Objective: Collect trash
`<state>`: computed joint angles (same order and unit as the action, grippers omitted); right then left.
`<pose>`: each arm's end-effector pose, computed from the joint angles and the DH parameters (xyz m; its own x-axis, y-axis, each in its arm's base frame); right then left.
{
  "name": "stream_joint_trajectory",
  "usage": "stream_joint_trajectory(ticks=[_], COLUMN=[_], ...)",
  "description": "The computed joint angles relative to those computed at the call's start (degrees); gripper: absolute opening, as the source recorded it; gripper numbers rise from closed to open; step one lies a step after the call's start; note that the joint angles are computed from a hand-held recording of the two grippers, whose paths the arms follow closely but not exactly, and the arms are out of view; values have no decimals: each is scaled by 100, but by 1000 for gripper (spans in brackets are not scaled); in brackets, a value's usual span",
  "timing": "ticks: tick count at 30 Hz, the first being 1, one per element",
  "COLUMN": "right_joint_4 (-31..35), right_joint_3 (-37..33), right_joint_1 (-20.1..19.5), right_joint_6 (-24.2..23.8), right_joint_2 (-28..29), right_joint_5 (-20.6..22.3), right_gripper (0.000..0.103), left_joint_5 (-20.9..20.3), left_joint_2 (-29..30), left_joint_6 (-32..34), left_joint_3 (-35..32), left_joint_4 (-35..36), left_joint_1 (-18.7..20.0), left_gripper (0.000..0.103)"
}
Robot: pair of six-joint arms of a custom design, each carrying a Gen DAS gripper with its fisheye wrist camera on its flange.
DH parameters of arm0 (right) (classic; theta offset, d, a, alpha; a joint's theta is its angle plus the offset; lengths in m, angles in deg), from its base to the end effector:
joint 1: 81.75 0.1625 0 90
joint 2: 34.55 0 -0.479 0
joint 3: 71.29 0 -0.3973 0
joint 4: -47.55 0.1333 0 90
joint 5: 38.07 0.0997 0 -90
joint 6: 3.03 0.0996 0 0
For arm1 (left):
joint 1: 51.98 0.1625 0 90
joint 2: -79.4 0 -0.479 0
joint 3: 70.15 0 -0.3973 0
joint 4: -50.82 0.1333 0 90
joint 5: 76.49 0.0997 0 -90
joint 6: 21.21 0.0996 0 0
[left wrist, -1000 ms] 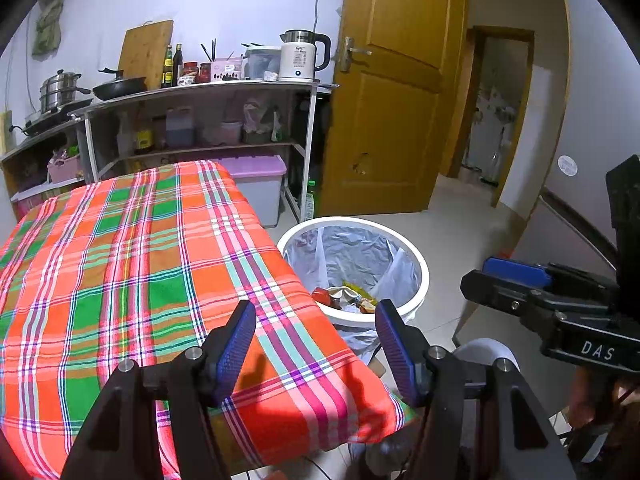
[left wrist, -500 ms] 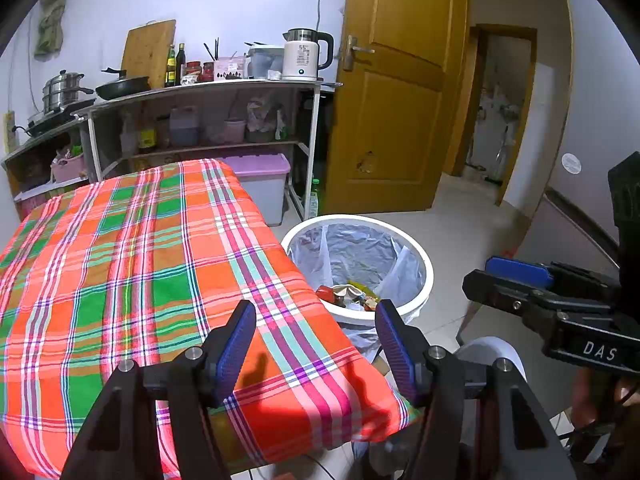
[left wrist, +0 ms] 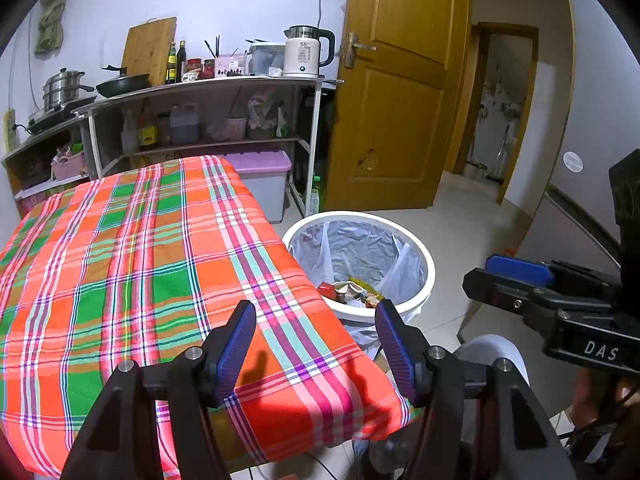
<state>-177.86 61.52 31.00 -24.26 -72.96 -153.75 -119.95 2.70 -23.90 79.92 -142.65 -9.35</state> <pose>0.2684 -0.4069 0.0617 -0.7715 -0.3324 0.5424 -0.6128 0.6174 -0.4932 -0.1142 -0.3846 0.2387 -0.7627 0.2318 -0.6037 0.6014 0.5975 -0.5304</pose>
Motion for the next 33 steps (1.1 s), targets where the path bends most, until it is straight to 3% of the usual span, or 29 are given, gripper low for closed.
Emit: stream_joint_trajectory(ticks=[33], right_joint_4=[2], right_joint_3=[-9], right_joint_1=[-25], right_joint_6=[-7], right_joint_2=[54], right_joint_5=[-23], right_gripper=[51], left_joint_5=[-71], left_joint_2=[98], left_joint_6=[-28], left_joint_3=[-60], left_joint_4=[6], left_joint_1=[114], left_gripper=[61])
